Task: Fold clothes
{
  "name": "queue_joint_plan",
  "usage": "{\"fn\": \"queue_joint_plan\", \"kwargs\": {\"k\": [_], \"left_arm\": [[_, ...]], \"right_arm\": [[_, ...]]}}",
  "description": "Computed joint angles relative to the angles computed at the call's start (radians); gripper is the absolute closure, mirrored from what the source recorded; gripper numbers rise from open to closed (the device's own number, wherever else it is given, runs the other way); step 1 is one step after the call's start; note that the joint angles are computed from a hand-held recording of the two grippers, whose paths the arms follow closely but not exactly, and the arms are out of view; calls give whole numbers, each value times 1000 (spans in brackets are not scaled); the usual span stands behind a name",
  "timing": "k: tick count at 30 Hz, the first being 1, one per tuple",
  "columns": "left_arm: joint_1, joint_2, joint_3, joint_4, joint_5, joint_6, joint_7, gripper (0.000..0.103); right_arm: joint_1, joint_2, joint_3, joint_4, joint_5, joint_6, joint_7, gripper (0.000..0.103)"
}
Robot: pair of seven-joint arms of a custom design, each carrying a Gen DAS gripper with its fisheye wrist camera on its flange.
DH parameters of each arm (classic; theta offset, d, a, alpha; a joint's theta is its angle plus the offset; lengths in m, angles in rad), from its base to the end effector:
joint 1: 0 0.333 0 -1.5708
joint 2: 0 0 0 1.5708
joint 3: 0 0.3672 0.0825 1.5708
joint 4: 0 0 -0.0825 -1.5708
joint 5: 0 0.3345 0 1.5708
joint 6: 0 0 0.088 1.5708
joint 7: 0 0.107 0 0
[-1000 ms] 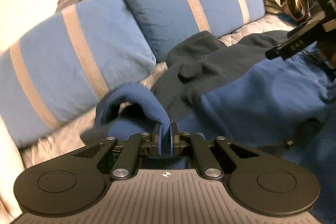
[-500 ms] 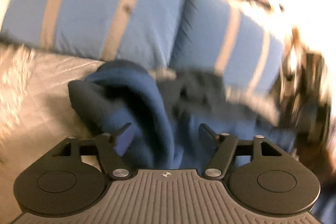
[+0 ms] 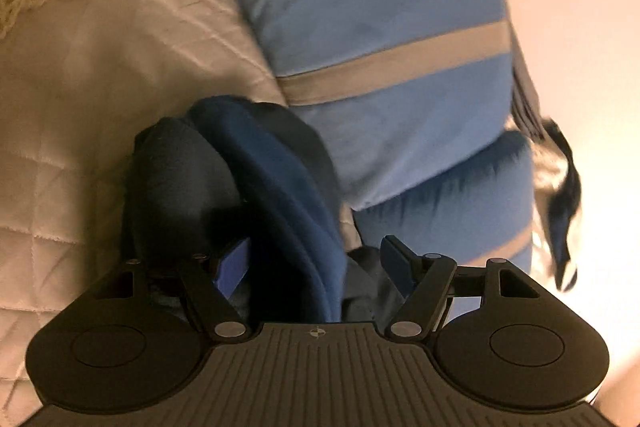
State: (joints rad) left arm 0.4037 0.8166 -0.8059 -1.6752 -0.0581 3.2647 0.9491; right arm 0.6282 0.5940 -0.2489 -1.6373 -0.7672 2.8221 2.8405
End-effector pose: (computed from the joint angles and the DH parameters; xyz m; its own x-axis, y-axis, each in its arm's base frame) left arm 0.7196 -0.1033 0.4081 0.2749 -0.4636 0.8423 -0.6222 -0.7537 -0.2117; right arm 0.6313 0.3317 0.4049 -0.1134 -0.9918 -0.0583 -0.7068 0.1218 -0.6968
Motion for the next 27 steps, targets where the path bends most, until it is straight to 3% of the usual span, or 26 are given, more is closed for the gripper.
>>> {"fn": "queue_joint_plan", "kwargs": {"k": [2, 4, 6, 9, 13, 15, 17, 22, 24, 27], "left_arm": [[-5, 22, 2, 10, -9, 19, -14, 34], [-15, 21, 30, 15, -18, 25, -42, 48], [-42, 18, 77, 46, -37, -6, -78, 94], [-100, -12, 158, 56, -48, 31, -87, 95], [-224, -95, 316, 75, 42, 49, -5, 96], [-279, -135, 369, 81, 108, 48, 75, 96], [-319, -174, 388, 74, 200, 41, 196, 96], [-393, -257, 367, -24, 371, -61, 483, 96], [-473, -281, 428, -66, 417, -125, 552, 96], [-643, -309, 592, -118, 522, -214, 622, 95]], "right_arm": [[-1, -2, 0, -4, 6, 8, 7, 0], [-2, -3, 0, -7, 9, 18, 9, 0], [-6, -4, 6, -9, 16, 29, -3, 0], [2, -6, -7, -14, 15, 39, -4, 0], [24, -10, -47, -27, 5, 48, 66, 0], [32, -17, -66, -41, 1, 54, 123, 0], [59, -24, -109, -53, -33, 54, 206, 0], [140, -45, -224, -75, -208, 23, 496, 0], [132, -55, -222, -84, -239, 23, 561, 0], [85, -63, -165, -84, -236, 5, 547, 0]]}}
